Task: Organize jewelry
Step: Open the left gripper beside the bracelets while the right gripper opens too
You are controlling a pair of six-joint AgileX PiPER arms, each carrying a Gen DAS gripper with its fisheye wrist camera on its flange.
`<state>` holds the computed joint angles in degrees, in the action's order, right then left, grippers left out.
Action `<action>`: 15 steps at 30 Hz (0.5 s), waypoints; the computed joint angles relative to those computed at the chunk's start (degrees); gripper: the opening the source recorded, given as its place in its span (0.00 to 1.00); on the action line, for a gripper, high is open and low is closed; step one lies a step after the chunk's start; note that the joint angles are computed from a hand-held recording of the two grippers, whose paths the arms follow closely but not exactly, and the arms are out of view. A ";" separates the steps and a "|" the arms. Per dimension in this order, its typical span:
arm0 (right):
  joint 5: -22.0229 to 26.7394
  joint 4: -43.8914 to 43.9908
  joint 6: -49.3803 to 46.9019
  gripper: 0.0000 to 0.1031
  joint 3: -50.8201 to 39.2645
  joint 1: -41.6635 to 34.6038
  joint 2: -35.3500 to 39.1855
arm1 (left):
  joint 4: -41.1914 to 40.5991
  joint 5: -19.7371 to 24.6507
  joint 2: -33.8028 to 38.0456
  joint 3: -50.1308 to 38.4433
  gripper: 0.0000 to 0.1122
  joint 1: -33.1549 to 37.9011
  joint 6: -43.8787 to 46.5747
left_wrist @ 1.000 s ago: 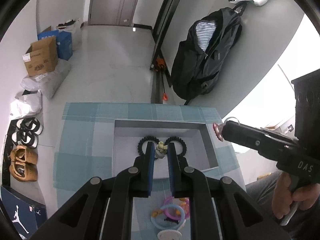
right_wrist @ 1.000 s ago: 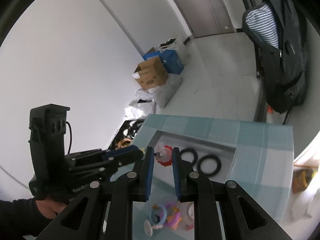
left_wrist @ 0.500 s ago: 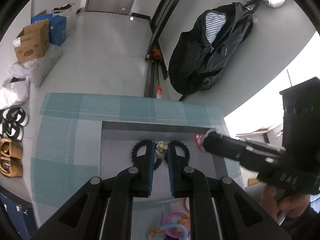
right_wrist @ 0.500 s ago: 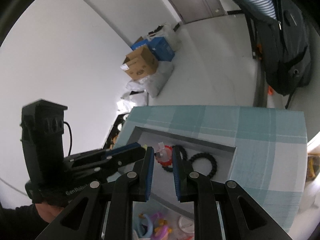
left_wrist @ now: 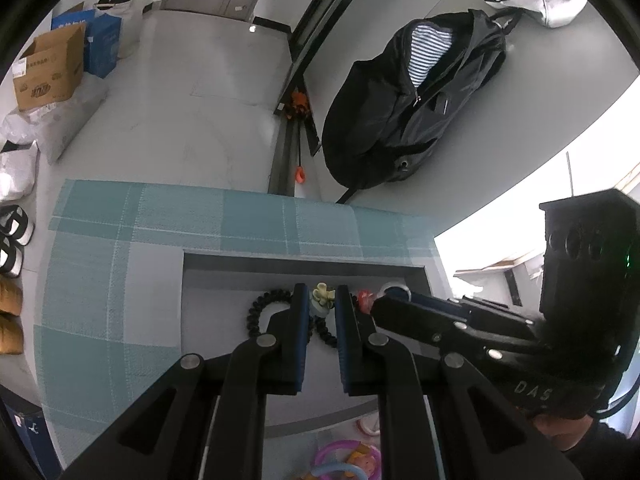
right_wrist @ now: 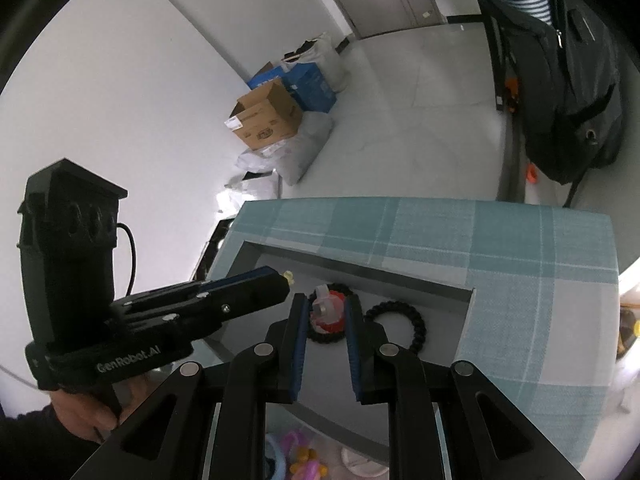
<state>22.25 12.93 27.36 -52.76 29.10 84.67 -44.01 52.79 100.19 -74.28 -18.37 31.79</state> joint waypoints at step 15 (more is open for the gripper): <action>-1.98 -8.32 10.16 0.38 3.13 -0.15 -4.65 | -1.62 0.65 0.32 -0.35 0.45 1.02 0.28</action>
<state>20.27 4.61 37.52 -49.63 28.95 80.01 -45.62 53.44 100.50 -74.63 -17.35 32.08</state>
